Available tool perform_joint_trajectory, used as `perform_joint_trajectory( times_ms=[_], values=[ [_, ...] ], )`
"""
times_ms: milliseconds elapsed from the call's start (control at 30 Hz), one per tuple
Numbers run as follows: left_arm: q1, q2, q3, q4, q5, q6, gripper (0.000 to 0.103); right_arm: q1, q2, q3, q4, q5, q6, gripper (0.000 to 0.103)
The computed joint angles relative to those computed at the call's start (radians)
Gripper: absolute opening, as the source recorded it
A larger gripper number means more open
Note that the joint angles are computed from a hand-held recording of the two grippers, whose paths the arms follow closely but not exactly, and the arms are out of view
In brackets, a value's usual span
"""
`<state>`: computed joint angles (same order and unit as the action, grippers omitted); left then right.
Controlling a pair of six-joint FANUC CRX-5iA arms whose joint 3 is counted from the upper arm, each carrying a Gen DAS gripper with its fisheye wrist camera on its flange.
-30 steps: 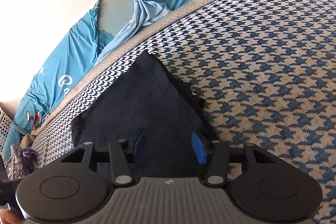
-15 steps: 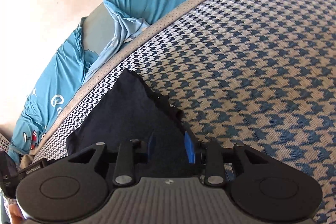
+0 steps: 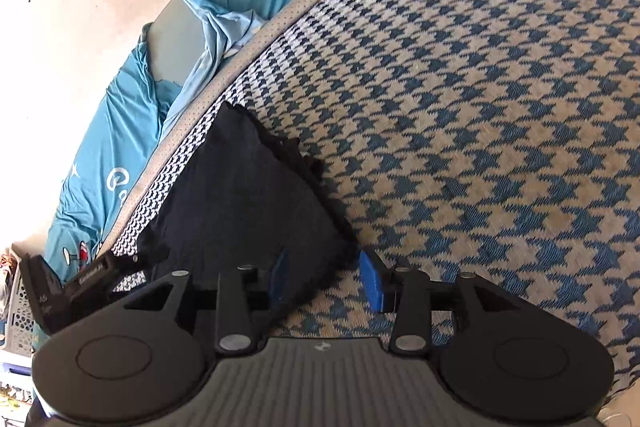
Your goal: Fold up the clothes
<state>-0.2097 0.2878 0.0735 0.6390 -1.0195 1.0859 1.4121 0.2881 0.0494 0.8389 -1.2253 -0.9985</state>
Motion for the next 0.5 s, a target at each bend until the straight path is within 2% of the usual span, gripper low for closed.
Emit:
perform_joint_trajectory(
  times_ms=[167,333,500],
  values=[
    [0.003,0.009,0.011,0.002,-0.012,0.003,0.103,-0.020,-0.012,-0.042,0.030,0.068,-0.052,0.040],
    [0.011,0.017,0.006,0.036,-0.017,-0.011,0.103,-0.033,-0.010,-0.060,0.058,0.094,-0.087,0.040],
    [0.016,0.017,-0.008,0.073,-0.014,-0.034,0.103,-0.042,-0.024,-0.116,0.122,0.125,-0.198,0.040]
  ],
)
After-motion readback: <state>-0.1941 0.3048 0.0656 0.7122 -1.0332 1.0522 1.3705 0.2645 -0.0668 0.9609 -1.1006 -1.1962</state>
